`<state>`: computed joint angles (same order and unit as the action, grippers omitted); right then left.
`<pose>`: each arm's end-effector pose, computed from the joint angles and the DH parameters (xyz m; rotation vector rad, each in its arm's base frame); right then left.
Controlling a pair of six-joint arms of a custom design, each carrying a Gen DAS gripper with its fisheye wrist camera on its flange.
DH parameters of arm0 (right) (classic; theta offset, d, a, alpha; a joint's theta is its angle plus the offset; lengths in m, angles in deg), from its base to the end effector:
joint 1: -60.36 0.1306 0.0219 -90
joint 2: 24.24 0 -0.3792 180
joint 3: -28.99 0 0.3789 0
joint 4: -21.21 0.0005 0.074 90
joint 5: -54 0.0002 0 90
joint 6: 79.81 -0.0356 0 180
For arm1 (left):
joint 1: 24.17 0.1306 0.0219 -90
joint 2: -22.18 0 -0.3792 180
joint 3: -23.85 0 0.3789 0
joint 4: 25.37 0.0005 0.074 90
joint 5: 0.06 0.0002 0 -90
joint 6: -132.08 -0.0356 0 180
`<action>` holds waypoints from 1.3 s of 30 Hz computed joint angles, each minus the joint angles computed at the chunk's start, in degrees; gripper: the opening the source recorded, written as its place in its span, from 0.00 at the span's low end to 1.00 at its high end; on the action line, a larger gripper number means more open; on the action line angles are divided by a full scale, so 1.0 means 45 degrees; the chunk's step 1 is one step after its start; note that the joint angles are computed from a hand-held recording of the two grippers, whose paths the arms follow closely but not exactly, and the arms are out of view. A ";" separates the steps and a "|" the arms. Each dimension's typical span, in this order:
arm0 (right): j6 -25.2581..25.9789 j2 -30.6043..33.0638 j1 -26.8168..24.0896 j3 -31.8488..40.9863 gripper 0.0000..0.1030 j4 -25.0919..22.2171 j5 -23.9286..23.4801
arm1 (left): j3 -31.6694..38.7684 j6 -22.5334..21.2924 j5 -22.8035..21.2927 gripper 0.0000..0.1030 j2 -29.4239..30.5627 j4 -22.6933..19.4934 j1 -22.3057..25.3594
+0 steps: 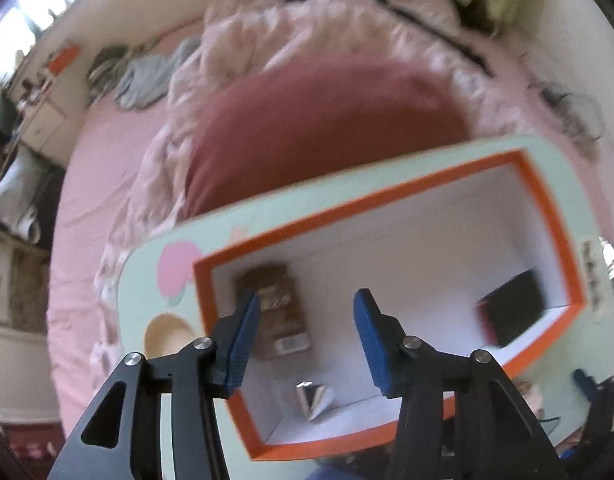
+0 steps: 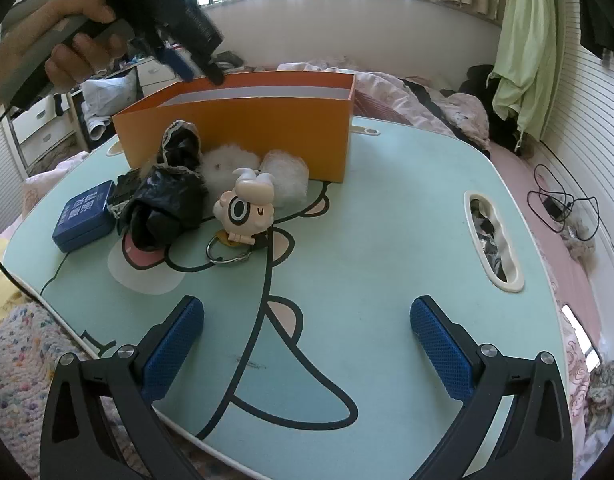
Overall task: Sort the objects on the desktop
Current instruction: 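Move the left gripper over the box toward the brown packet, then grasp the brown printed card box with the left gripper and lift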
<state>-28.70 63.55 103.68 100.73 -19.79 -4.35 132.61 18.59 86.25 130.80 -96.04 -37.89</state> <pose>0.3245 0.2797 0.3171 0.1064 2.3645 -0.0452 0.5427 -0.1307 0.3875 0.8804 2.6639 0.1310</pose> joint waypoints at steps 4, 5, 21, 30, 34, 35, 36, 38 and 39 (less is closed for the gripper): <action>0.0022 -0.0013 -0.0010 -0.0016 1.00 0.0015 -0.0011 | -0.0323 0.0442 -0.1437 0.47 0.0476 0.0150 -0.0237; 0.0026 -0.0014 -0.0013 -0.0017 1.00 0.0016 -0.0014 | -0.0195 0.0511 -0.1572 0.53 0.0707 0.0080 -0.0230; 0.0010 -0.0010 0.0014 -0.0034 1.00 0.0023 0.0028 | 0.0574 0.1300 0.0671 0.59 0.0688 -0.0437 0.0103; 0.0002 -0.0019 0.0032 -0.0049 1.00 0.0029 0.0041 | 0.0937 0.0597 -0.0470 0.38 0.1429 -0.0354 -0.0223; 0.0000 -0.0004 0.0039 -0.0045 1.00 0.0040 0.0040 | 0.0859 0.0102 0.1589 0.37 0.0876 -0.0330 0.0250; 0.0008 0.0002 0.0045 -0.0036 1.00 0.0026 0.0061 | 0.0534 0.0038 0.1801 0.37 0.0480 0.0189 0.0323; -0.0006 0.0029 0.0065 -0.0015 1.00 0.0020 0.0080 | 0.0199 -0.0065 0.2397 0.37 -0.0044 0.0630 0.0488; 0.0000 0.0001 0.0039 -0.0040 1.00 0.0023 0.0049 | -0.0365 -0.0256 0.3819 0.38 -0.0967 0.0878 0.0859; -0.0016 0.0014 0.0059 -0.0037 1.00 0.0032 0.0063 | -0.0582 -0.0403 0.4675 0.38 -0.1403 0.0692 0.1118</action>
<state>-28.77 63.61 103.95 100.56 -19.64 -4.06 129.99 16.78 107.29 124.49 -92.92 -32.86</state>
